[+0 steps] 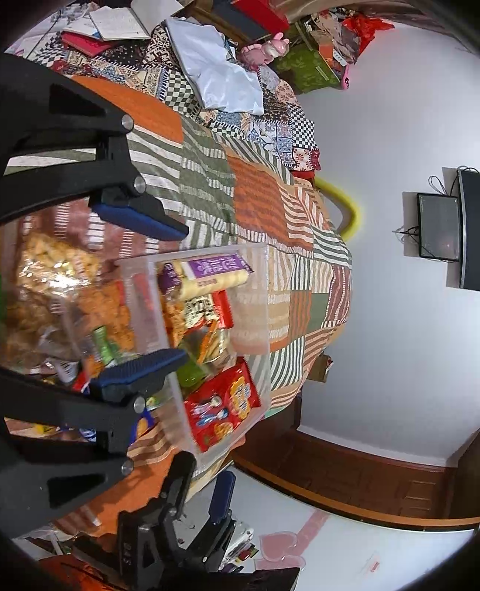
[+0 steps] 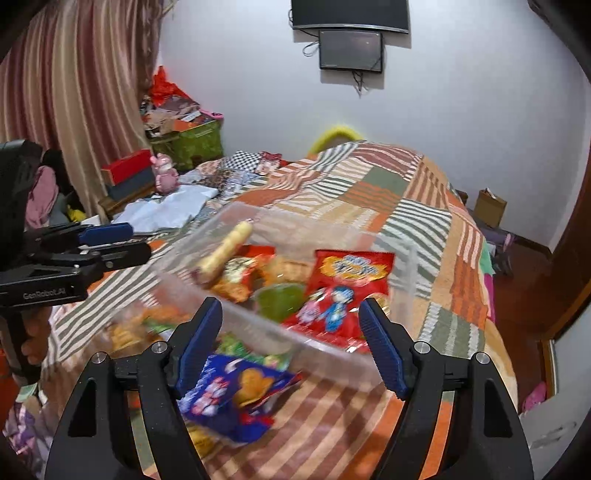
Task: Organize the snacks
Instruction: 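Grasp the blue biscuit bag with the right gripper while the left moves over the fried-snack bag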
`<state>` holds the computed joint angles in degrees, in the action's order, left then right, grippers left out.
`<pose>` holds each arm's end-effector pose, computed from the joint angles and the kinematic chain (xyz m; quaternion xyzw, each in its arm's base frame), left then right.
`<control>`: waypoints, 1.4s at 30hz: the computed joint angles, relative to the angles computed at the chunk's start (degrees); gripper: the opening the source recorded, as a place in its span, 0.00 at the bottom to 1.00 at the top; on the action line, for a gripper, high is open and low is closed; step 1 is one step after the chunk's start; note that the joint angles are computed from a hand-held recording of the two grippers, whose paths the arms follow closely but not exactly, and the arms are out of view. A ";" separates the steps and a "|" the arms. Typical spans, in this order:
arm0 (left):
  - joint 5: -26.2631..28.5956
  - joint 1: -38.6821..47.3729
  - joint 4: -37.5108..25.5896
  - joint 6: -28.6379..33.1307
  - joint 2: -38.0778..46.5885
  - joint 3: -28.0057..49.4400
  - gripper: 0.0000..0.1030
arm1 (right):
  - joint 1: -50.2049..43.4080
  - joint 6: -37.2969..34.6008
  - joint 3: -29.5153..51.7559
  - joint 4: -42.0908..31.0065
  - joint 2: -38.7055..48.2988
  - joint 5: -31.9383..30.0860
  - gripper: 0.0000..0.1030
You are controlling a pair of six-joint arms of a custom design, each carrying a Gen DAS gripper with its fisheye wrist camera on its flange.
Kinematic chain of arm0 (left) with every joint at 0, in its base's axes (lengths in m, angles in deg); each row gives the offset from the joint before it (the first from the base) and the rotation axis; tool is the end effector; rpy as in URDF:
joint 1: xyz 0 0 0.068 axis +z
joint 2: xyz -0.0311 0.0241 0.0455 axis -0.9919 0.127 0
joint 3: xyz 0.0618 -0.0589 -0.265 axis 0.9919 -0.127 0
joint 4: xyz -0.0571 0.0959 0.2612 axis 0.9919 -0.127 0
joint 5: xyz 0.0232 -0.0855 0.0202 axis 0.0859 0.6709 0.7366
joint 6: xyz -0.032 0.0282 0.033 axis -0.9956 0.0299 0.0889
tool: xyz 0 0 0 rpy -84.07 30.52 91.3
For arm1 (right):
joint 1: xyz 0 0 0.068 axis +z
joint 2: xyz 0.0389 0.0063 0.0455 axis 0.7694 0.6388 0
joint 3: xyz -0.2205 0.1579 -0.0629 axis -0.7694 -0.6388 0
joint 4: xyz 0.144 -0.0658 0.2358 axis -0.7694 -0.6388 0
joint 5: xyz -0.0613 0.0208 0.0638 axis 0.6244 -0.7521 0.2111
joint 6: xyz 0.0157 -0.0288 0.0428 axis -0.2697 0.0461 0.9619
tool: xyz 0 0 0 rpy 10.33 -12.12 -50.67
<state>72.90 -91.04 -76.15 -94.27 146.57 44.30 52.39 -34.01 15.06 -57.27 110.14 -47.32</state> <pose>0.2335 -0.0282 0.1496 -0.0945 0.9024 -0.0129 0.4201 0.3381 0.0339 0.1399 -0.3818 0.8128 0.1973 0.3933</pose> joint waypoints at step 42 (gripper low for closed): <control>-1.54 -6.23 3.24 0.84 19.66 3.58 0.82 | -1.81 -4.21 -2.79 -2.27 8.71 3.64 0.85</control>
